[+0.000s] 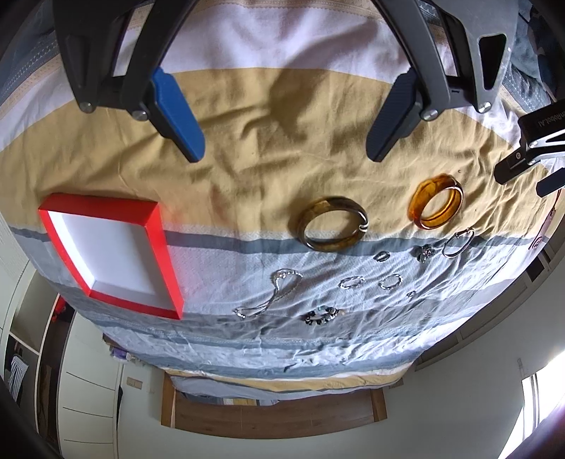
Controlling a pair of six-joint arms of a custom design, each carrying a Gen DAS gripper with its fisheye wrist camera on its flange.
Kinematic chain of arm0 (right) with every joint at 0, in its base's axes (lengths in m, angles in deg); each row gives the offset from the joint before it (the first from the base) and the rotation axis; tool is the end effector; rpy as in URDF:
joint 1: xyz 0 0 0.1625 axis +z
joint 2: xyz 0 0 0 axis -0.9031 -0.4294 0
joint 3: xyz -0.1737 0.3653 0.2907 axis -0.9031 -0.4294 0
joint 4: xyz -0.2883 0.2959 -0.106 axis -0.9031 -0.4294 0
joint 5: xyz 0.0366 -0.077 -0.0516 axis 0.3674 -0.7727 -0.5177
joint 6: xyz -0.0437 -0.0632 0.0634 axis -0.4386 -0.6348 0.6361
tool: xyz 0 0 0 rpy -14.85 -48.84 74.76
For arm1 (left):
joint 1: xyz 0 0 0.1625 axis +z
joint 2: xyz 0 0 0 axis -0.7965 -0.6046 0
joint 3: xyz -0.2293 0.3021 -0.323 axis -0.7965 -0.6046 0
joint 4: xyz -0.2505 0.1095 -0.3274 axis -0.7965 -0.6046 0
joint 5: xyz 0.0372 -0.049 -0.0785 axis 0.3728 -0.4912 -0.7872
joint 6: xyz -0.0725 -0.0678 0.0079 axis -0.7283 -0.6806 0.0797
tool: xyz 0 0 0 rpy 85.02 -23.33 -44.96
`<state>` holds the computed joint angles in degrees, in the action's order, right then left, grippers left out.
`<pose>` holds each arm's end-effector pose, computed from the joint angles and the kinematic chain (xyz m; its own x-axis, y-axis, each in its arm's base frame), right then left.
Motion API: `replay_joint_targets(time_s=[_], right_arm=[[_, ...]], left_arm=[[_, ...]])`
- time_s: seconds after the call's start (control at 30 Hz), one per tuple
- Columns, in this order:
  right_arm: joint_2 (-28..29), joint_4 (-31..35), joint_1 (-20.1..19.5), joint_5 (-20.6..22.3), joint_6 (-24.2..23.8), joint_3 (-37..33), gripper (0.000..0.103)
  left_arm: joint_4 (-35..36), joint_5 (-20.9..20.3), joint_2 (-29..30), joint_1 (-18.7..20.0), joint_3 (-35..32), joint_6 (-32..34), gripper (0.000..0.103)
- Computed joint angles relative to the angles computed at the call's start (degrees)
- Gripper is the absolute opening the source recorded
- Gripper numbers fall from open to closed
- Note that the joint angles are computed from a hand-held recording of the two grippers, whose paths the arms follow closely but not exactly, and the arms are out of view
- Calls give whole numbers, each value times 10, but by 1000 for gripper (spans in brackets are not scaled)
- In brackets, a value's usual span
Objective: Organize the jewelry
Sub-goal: 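Move both tools toward the amber and dark brown bangles, then grasp the amber bangle with the left tool while the right tool grasps the dark brown bangle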
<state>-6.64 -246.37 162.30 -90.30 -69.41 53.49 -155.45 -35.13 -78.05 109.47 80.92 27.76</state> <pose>0.1488 -0.6586 0.1754 -0.6910 0.3091 0.6534 -0.2686 0.7294 -0.6291 -0.2313 -0.7279 0.1078 -0.5980 0.2885 -0.7478 0.6555 0.7129 -0.2491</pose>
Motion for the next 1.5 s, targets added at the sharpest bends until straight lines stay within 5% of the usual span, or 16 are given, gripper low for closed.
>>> replay_joint_targets(time_s=[0.8,1.2,1.5], right_arm=[[8,87,-16,9,-3,-87,92],[30,142,-35,47,-6,-153,89],[37,225,-60,78,41,-172,44]], left_arm=[[100,-41,53,25,-124,3,102],[170,-62,80,49,-181,-31,87],[201,-79,91,60,-193,-38,69]])
